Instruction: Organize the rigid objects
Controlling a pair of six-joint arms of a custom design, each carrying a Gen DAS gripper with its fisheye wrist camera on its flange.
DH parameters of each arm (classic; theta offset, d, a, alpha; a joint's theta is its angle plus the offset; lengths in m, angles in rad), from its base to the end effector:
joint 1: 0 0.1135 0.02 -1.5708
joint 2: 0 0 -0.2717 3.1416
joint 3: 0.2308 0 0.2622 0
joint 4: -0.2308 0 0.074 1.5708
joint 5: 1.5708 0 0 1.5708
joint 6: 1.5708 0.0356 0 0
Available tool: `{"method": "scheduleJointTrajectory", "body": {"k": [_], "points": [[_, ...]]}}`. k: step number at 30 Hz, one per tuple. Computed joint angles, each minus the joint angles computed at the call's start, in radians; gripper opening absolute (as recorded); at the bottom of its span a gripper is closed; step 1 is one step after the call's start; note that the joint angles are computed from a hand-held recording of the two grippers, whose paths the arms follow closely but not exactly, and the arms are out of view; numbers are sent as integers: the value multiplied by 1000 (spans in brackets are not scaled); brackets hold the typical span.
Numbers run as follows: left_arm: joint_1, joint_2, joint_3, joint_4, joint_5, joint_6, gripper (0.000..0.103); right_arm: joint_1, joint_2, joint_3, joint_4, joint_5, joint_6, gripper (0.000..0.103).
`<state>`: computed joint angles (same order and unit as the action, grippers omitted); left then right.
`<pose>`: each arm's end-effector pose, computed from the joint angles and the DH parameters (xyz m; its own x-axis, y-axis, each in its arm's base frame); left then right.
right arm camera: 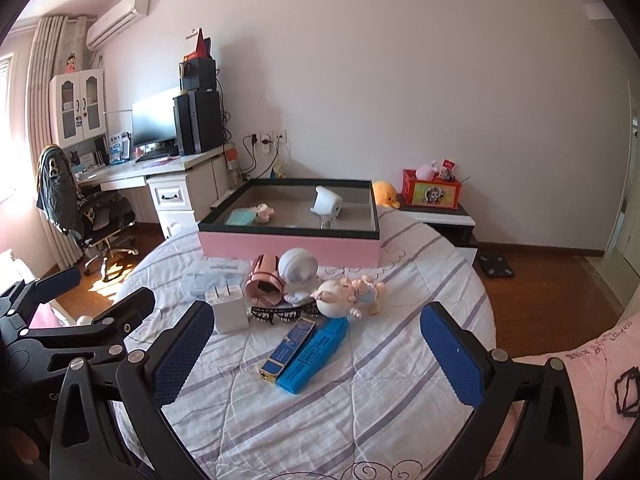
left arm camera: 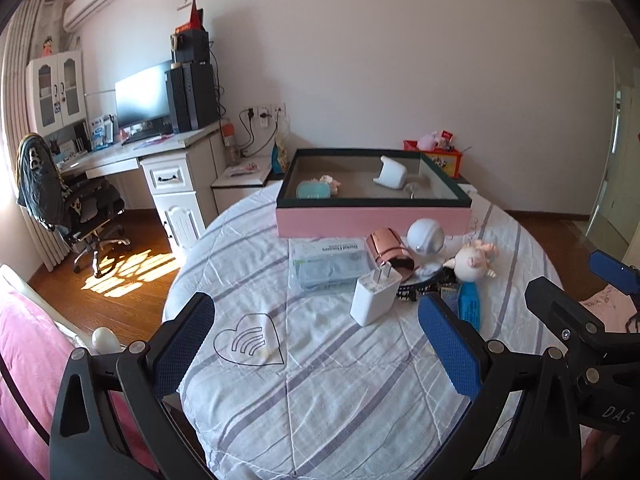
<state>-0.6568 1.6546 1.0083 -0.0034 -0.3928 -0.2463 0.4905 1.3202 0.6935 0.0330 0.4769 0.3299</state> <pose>0.2996 -0.2138 0.2137 -0.5433 0.1345 -0.8287 0.1962 0.9801 0.0304 0.2565 0.1185 0.2165 -0.4937 0.0626 -0.8674 0.0815 0.9963 0.0256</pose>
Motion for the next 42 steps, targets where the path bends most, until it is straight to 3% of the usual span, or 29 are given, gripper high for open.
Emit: {"method": "scheduleJointTrajectory", "body": {"k": [9, 16, 18, 23, 24, 29, 33, 35, 37, 42], "points": [[17, 238, 170, -26, 79, -15, 103, -142, 169, 13, 67, -131, -4, 103], [35, 405, 348, -93, 125, 13, 94, -230, 327, 98, 87, -215, -25, 103], [41, 447, 401, -126, 155, 26, 83, -244, 368, 130, 83, -232, -33, 103], [44, 508, 490, -188, 213, 69, 43, -265, 440, 210, 57, -262, -48, 103], [45, 510, 497, -191, 221, 74, 41, -270, 447, 223, 48, -274, -47, 103], [54, 533, 540, -210, 240, 71, 41, -299, 516, 326, -15, -285, -64, 103], [66, 531, 539, -207, 266, 65, 41, -370, 597, 422, -68, -449, -55, 102], [71, 520, 522, -200, 274, 64, 41, -387, 612, 436, -62, -498, -61, 95], [72, 513, 513, -197, 273, 61, 41, -388, 616, 441, -54, -520, -78, 78], [76, 457, 439, -163, 260, 43, 41, -363, 582, 397, -26, -477, -84, 79]]}}
